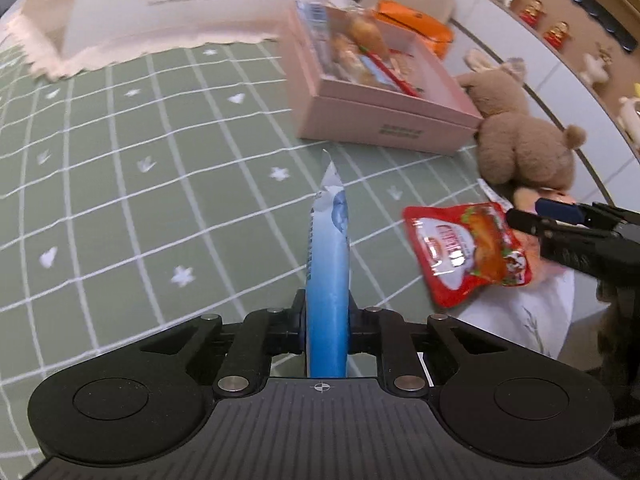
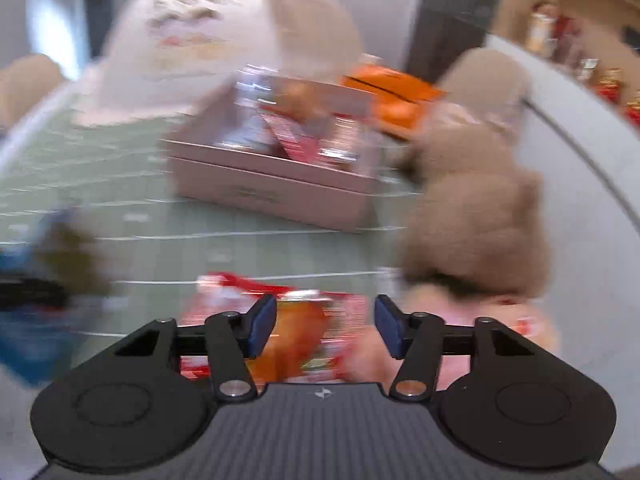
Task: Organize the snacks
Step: 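Carry the blue pack over the pink box and open the left gripper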
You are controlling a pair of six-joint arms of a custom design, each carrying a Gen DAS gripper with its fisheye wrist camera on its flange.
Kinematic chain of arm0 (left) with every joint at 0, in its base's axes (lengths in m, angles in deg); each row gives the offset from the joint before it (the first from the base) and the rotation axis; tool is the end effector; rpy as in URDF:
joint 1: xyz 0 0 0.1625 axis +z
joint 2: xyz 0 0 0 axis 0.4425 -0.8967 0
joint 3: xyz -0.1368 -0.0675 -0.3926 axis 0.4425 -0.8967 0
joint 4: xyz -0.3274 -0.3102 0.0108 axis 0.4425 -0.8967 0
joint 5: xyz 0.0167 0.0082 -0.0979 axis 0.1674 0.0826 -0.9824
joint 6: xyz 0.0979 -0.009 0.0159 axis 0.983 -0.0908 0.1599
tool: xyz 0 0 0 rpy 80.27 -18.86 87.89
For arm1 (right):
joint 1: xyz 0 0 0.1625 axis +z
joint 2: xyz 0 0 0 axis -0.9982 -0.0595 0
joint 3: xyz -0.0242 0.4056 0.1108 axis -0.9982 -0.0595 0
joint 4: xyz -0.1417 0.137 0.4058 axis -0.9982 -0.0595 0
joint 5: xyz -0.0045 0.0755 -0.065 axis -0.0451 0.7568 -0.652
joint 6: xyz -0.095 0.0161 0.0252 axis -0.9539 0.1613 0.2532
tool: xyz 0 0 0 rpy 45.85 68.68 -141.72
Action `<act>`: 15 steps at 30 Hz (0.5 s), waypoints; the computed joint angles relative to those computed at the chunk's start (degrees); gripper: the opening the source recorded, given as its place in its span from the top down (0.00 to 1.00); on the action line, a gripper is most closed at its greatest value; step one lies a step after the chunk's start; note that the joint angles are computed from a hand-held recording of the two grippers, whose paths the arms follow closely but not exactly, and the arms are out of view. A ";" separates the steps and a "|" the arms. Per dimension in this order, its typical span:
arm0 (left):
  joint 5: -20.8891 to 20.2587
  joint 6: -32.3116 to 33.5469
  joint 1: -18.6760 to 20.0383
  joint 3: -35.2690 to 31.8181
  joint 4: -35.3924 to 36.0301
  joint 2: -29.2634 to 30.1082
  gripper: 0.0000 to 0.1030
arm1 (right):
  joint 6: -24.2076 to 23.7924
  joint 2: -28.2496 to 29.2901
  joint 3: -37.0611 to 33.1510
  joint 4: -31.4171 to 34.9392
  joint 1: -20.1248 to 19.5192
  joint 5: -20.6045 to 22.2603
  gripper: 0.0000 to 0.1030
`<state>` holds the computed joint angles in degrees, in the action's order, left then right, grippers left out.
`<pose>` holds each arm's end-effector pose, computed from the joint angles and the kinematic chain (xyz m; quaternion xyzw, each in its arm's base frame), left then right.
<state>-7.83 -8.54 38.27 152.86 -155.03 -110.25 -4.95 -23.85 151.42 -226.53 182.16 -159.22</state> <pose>-0.1692 -0.7568 0.0883 0.2360 0.9456 -0.1336 0.1797 0.1219 -0.6584 0.1166 0.0592 -0.8164 0.3474 0.4574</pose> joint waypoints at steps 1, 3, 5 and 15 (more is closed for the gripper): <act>0.26 -0.57 0.14 0.30 -0.16 -0.27 0.82 | 1.27 0.21 -0.64 1.18 -0.41 -1.17 0.61; 0.83 -1.35 0.23 0.81 -0.52 -0.56 0.81 | 2.95 0.50 -0.86 3.32 -0.73 -1.82 0.61; 1.46 -2.18 0.33 1.67 -1.10 -1.21 0.81 | 3.74 0.19 0.27 6.39 -0.01 -0.58 0.62; 2.24 -5.84 1.56 5.00 -2.18 -3.90 0.79 | 0.87 -6.81 7.43 18.44 1.09 20.26 0.13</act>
<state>-5.59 -14.38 39.83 157.86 -157.22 -114.14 -4.07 -30.66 158.85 -208.09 183.25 -138.96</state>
